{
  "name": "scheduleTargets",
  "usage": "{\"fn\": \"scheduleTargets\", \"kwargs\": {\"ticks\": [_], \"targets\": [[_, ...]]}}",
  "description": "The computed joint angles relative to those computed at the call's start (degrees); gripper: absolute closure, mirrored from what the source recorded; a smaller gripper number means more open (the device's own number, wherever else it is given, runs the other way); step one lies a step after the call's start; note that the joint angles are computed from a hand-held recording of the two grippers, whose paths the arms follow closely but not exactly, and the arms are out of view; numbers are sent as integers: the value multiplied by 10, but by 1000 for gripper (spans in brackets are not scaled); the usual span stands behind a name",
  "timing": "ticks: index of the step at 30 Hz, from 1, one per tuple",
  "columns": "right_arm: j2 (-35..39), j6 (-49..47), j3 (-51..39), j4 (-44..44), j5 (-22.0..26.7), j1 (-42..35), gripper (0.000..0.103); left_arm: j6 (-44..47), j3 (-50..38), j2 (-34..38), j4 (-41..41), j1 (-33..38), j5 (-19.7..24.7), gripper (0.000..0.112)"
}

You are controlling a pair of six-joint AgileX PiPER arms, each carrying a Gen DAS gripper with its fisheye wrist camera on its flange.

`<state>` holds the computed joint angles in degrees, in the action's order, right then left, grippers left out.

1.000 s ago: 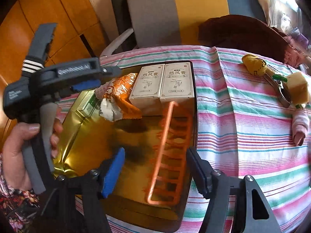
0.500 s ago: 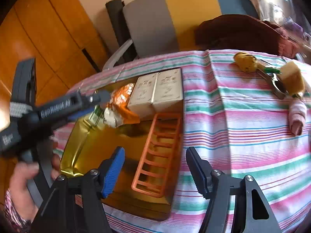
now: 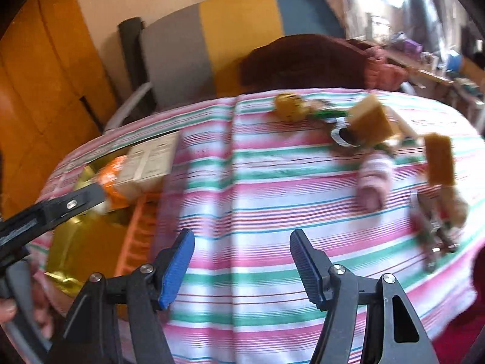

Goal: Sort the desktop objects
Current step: 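Grasp the pink rolled sock with the left tool while the right tool grasps the metal clip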

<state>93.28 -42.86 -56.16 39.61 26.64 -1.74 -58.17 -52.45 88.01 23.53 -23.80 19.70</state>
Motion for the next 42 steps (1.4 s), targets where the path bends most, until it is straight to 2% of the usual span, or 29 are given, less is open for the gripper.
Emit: {"fn": "scheduleTargets", "kwargs": {"ticks": [13, 18, 22, 25, 27, 30, 32, 35, 38, 40, 42], "targets": [[51, -60, -39, 25, 26, -115, 36, 8, -121, 86, -10, -92, 59, 49], [92, -54, -79, -7, 44, -143, 34, 39, -160, 121, -39, -110, 72, 50], [127, -17, -133, -78, 41, -165, 31, 56, -182, 144, -50, -122, 79, 50], [165, 41, -197, -139, 70, -183, 28, 85, -200, 165, -85, -124, 79, 50], [194, 75, -248, -184, 106, -188, 23, 103, -217, 181, -104, -127, 84, 50], [253, 116, -347, -261, 179, -191, 21, 131, -253, 207, -122, -134, 101, 50], [278, 154, -382, -302, 196, -189, 20, 141, -282, 227, -126, -138, 114, 50], [319, 160, -431, -302, 246, -191, 20, 181, -331, 260, -164, -138, 128, 50], [335, 183, -425, -338, 226, -183, 20, 210, -389, 297, -180, -140, 158, 50], [341, 179, -431, -306, 233, -195, 21, 219, -436, 325, -176, -144, 186, 50], [341, 161, -437, -281, 237, -203, 38, 242, -474, 349, -190, -144, 198, 50]]}}
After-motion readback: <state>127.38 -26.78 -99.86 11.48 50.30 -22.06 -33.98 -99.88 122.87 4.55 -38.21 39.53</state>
